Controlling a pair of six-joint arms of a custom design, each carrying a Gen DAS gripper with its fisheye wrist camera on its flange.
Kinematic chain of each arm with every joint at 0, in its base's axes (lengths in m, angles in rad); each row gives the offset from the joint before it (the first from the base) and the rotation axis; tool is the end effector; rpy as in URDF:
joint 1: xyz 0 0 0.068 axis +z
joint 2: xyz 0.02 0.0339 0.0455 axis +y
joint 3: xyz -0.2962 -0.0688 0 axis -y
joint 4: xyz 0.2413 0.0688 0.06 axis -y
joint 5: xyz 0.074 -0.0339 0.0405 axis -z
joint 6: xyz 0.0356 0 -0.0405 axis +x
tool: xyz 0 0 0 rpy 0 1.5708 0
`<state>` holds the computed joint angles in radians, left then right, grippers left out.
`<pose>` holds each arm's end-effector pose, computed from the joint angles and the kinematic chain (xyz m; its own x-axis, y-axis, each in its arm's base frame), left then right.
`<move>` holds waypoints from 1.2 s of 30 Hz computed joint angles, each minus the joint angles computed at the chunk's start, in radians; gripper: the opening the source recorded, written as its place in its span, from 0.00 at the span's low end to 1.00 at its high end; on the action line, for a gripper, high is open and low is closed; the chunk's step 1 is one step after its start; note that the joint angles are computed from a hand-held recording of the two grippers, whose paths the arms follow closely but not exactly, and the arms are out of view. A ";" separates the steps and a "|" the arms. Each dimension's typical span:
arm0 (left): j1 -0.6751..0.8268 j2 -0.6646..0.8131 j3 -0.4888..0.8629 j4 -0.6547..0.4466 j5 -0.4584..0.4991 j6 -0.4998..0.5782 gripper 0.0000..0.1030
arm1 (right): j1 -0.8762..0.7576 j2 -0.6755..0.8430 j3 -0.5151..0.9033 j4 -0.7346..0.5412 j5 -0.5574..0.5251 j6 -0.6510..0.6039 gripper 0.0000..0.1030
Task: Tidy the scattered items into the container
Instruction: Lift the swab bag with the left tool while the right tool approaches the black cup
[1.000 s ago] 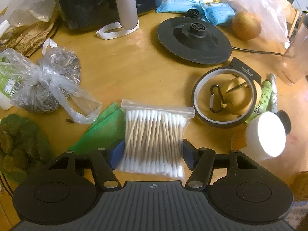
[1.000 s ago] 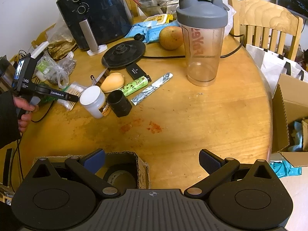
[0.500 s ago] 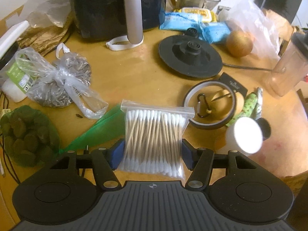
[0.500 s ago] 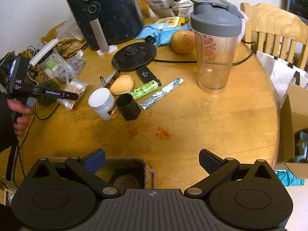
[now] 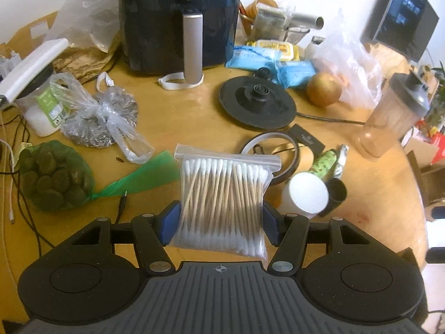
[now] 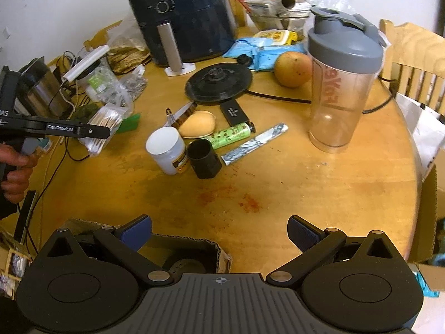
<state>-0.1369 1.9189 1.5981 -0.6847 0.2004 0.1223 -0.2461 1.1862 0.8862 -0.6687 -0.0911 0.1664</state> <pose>0.4223 -0.0653 0.2808 -0.8011 0.2310 -0.5522 0.3396 0.9351 -0.1015 0.2133 -0.0502 0.2839 -0.7564 0.3601 -0.5461 0.3224 0.9316 0.1678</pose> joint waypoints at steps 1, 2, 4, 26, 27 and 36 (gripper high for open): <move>0.000 -0.014 -0.010 0.002 -0.001 -0.007 0.58 | -0.005 0.004 0.002 0.003 -0.011 -0.013 1.00; 0.001 -0.028 -0.020 0.004 -0.002 -0.013 0.58 | -0.007 0.008 0.004 0.005 -0.018 -0.023 1.00; 0.002 -0.056 -0.040 0.009 -0.006 -0.026 0.58 | -0.010 0.014 0.009 0.008 -0.029 -0.041 1.00; 0.018 -0.338 -0.271 0.013 -0.059 -0.166 0.58 | -0.026 0.176 0.065 0.137 -0.112 -0.292 0.98; 0.020 -0.347 -0.279 0.010 -0.059 -0.173 0.58 | -0.024 0.185 0.067 0.148 -0.113 -0.302 0.95; 0.033 -0.412 -0.339 -0.009 -0.057 -0.206 0.58 | -0.009 0.297 0.108 0.221 -0.112 -0.395 0.82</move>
<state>-0.1043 1.5070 1.2590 -0.6934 0.1433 -0.0838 -0.2551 1.4830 0.9938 -0.4472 -0.2027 -0.2288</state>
